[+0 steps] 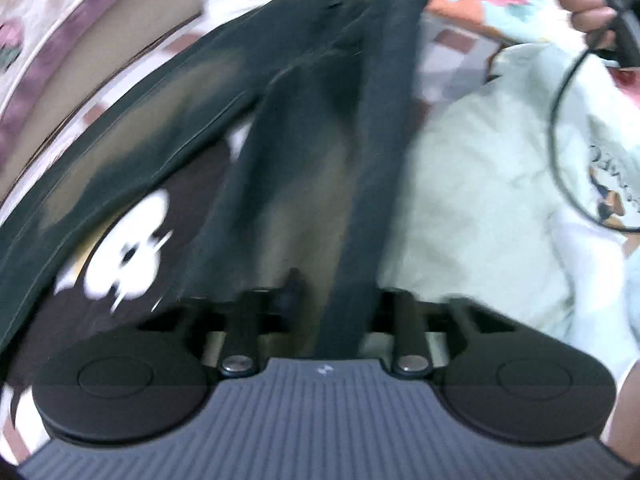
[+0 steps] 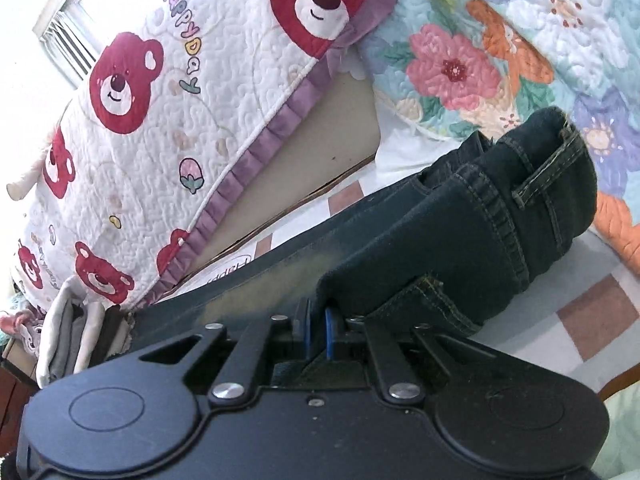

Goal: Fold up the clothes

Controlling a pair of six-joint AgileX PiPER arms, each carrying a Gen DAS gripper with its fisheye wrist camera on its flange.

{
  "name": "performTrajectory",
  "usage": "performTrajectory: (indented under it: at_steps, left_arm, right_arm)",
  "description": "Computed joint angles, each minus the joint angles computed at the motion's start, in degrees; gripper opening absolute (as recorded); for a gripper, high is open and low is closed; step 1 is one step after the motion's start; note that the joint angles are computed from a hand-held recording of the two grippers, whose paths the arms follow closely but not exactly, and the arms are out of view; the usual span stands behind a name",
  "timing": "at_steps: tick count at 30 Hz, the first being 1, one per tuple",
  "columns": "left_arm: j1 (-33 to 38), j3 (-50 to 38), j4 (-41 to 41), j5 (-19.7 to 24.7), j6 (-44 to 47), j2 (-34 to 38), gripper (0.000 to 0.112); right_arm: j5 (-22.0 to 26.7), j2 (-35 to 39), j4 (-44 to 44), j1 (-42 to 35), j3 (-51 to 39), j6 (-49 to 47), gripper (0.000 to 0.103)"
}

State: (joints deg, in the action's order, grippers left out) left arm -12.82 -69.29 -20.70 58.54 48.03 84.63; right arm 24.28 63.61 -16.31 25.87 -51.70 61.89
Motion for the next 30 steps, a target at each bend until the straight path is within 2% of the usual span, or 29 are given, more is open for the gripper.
performTrajectory:
  at_steps: [3,4,5,9,11,15,18,20,22,26,27,30]
  left_arm:
    - [0.6,-0.3,2.0,0.8,-2.0,-0.4,0.015]
    - [0.4,-0.2,2.5,0.7,-2.3,-0.8,0.005]
    - [0.3,0.7,2.5,-0.3,-1.7,-2.0,0.003]
    - [-0.8,2.5,6.0,-10.0,-3.1,-6.5,0.003]
    - [-0.7,-0.1,7.1,-12.4,-4.4,-5.6,0.004]
    - [-2.3,-6.1,10.8,-15.4,-8.0,-1.4,0.004]
    - [-4.2,-9.6,15.0,-17.7,-9.9,1.8,0.004]
    - [-5.1,-11.4,17.3,-20.2,-11.2,4.6,0.004]
    - [-5.3,-14.6,18.6,-20.6,-12.8,7.8,0.003]
    - [-5.1,-26.4,20.5,-18.7,-14.5,17.3,0.004]
    - [-5.0,-29.3,20.7,-17.9,-14.7,19.7,0.004]
    - [-4.6,-37.6,20.6,-16.0,-14.5,26.5,0.004]
  right_arm:
    - [-0.2,-0.8,-2.9,0.4,1.0,3.3,0.007]
    - [-0.2,-1.0,-3.4,0.4,1.2,3.8,0.007]
    - [-0.2,-1.1,-3.8,0.4,1.3,4.3,0.006]
    - [0.9,-1.3,-10.5,2.0,1.1,9.6,0.006]
    - [1.1,-1.5,-14.6,2.8,1.0,13.4,0.006]
    - [2.4,0.5,-18.1,2.6,-1.4,14.7,0.006]
    - [2.7,3.5,-15.7,0.4,-4.9,9.6,0.006]
    - [1.9,5.8,-11.4,-2.5,-7.4,3.7,0.006]
    - [1.7,8.8,-7.1,-5.2,-10.7,-2.6,0.006]
    - [2.1,15.3,1.8,-10.3,-17.9,-14.4,0.006]
    - [2.7,17.6,5.5,-11.9,-20.5,-18.4,0.006]
    - [5.5,24.2,9.1,-14.3,-27.6,-23.5,0.006]
